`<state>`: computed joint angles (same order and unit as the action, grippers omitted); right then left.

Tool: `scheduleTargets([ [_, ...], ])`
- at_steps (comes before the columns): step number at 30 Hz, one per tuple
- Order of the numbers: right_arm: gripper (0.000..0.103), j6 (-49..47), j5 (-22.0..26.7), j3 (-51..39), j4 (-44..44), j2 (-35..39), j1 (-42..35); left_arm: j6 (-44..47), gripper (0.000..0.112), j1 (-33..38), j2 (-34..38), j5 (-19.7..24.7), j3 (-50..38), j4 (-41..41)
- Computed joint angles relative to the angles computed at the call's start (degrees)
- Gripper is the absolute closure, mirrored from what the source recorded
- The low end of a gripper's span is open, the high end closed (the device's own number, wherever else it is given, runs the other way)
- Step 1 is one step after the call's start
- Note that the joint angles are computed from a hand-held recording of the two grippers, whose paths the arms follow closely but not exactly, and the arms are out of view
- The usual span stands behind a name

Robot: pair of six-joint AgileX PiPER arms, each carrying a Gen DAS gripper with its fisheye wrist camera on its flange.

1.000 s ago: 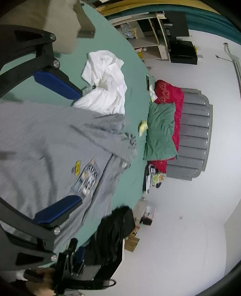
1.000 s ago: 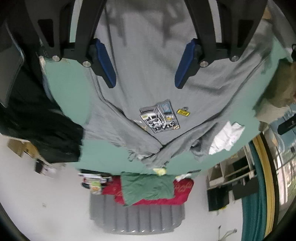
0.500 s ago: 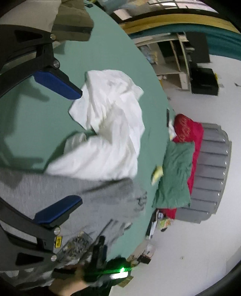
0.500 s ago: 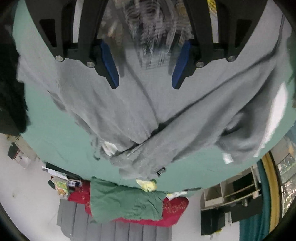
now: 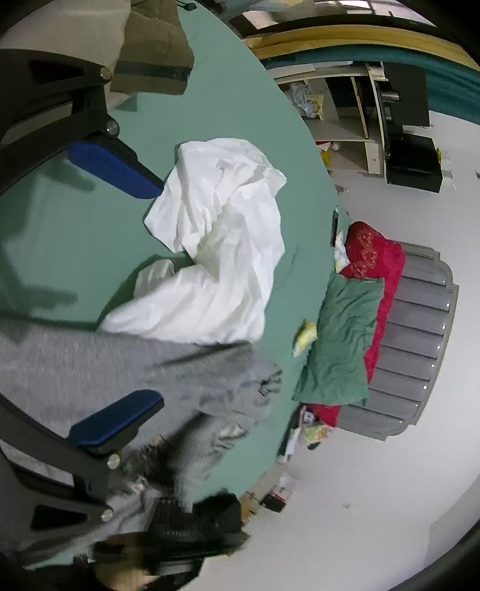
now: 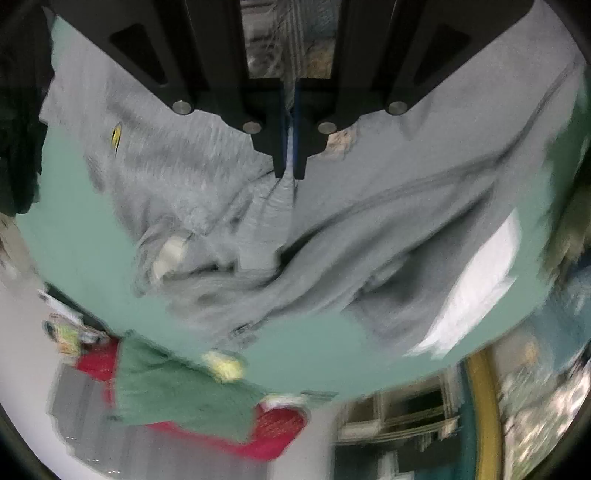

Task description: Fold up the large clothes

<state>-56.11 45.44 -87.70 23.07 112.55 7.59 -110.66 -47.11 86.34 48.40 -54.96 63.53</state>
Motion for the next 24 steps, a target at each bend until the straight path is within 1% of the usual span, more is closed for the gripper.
scheduleTargets([
  [1, 0.101, 0.7, 1.1, 3.6, -3.1, -1.5, 0.4, 0.3, 0.009, -0.5, -1.0, 0.2, 0.0, -0.5],
  [3, 0.099, 2.0, 2.2, 8.6, -9.6, -1.9, 1.0, 1.5, 0.009, -1.0, -2.0, 0.5, -0.1, -1.8],
  [4, 0.093, 2.4, 0.9, 11.0, -10.9, -3.0, 1.0, 2.8, 0.009, -1.0, -2.4, 0.2, -0.3, -3.2],
  [5, 0.089, 1.8, -0.3, 12.3, -10.1, -3.9, 0.7, 3.8, 0.009, -0.8, -2.6, -0.3, -0.4, -4.3],
  [6, 0.069, 3.4, 0.8, 11.4, -9.5, -3.9, 0.6, 5.2, 0.009, -0.6, -2.8, -0.9, -0.4, -5.6],
  [7, 0.038, 5.0, 0.7, 10.7, -8.9, -4.0, 0.8, 6.7, 0.009, -0.1, -2.9, -1.5, -0.4, -7.0],
  [8, 0.028, 5.8, -1.7, 11.4, -7.8, -4.9, 1.0, 7.2, 0.009, 0.1, -3.1, -1.9, -0.2, -7.6],
  [9, 0.024, 6.3, -5.4, 11.3, -5.9, -5.7, 1.8, 7.5, 0.009, 0.5, -3.2, -2.3, 0.1, -8.0],
  [11, 0.024, 8.5, -8.1, 8.6, -5.5, -4.4, 3.7, 8.0, 0.009, 1.6, -3.3, -3.2, 0.6, -9.1],
  [12, 0.025, 10.6, -9.5, 5.8, -5.3, -2.2, 5.1, 8.3, 0.009, 2.3, -3.4, -4.1, 0.9, -9.6],
  [13, 0.028, 12.9, -9.7, 3.1, -6.3, 0.0, 6.2, 8.4, 0.009, 2.7, -3.5, -4.8, 1.3, -9.8],
  [14, 0.036, 15.5, -9.0, -0.9, -7.8, 3.5, 7.4, 9.4, 0.009, 3.5, -3.3, -5.4, 1.2, -10.7],
  [15, 0.078, 17.7, -7.6, -4.8, -9.4, 6.6, 8.4, 9.6, 0.009, 3.8, -3.3, -5.6, 1.4, -11.0],
  [16, 0.1, 19.8, -5.8, -7.4, -9.9, 9.2, 9.5, 10.2, 0.009, 4.3, -3.4, -6.2, 1.6, -11.3],
  [17, 0.103, 19.7, -3.7, -10.1, -8.1, 11.6, 9.7, 10.9, 0.009, 4.9, -3.3, -6.6, 1.8, -11.8],
  [18, 0.103, 17.2, -2.5, -10.5, -4.1, 12.6, 10.0, 12.0, 0.009, 5.6, -3.2, -6.6, 1.7, -12.8],
  [20, 0.103, 11.0, -2.0, -7.3, 0.8, 11.3, 12.1, 13.2, 0.009, 7.5, -3.8, -8.1, 2.3, -14.2],
  [21, 0.103, 7.5, -0.9, -6.0, 2.3, 10.4, 14.1, 12.5, 0.009, 8.5, -4.5, -8.8, 2.9, -14.1],
  [23, 0.103, 5.2, 1.5, -5.6, 3.4, 9.3, 16.2, 10.9, 0.009, 9.4, -5.2, -8.0, 3.5, -13.3],
  [24, 0.101, 3.8, 1.0, -5.1, 4.0, 8.0, 16.6, 10.5, 0.009, 9.6, -5.4, -7.3, 3.6, -12.8],
])
